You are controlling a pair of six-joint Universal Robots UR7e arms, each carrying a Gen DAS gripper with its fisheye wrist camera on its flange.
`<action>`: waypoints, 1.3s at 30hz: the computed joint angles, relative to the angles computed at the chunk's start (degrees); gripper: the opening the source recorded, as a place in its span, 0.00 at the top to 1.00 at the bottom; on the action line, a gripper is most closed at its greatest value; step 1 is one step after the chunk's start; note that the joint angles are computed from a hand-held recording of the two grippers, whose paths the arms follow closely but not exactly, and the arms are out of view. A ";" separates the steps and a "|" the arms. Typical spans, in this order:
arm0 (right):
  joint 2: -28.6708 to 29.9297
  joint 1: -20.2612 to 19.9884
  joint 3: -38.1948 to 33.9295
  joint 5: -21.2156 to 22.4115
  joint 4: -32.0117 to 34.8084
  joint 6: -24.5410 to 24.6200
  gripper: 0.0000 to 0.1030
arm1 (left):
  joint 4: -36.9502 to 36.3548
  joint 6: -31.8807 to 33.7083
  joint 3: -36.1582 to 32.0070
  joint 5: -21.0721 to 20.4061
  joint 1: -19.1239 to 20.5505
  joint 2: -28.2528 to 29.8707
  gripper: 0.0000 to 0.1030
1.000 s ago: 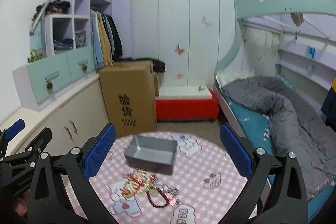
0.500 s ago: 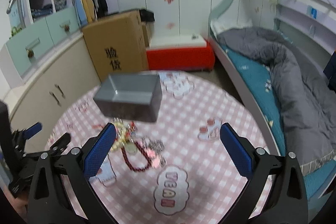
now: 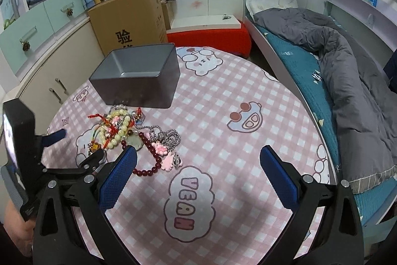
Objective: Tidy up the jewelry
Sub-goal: 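Grasp the red-and-green cord bracelet with the left gripper, then carry the cord bracelet into the box while the right gripper carries the red bead bracelet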
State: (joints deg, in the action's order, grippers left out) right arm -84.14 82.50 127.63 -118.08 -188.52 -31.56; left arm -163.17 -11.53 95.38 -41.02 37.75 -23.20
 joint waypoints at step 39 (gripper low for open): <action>9.65 -0.84 -2.87 7.89 7.67 -14.22 0.81 | -16.88 -0.98 13.27 -9.19 -2.22 -12.84 0.86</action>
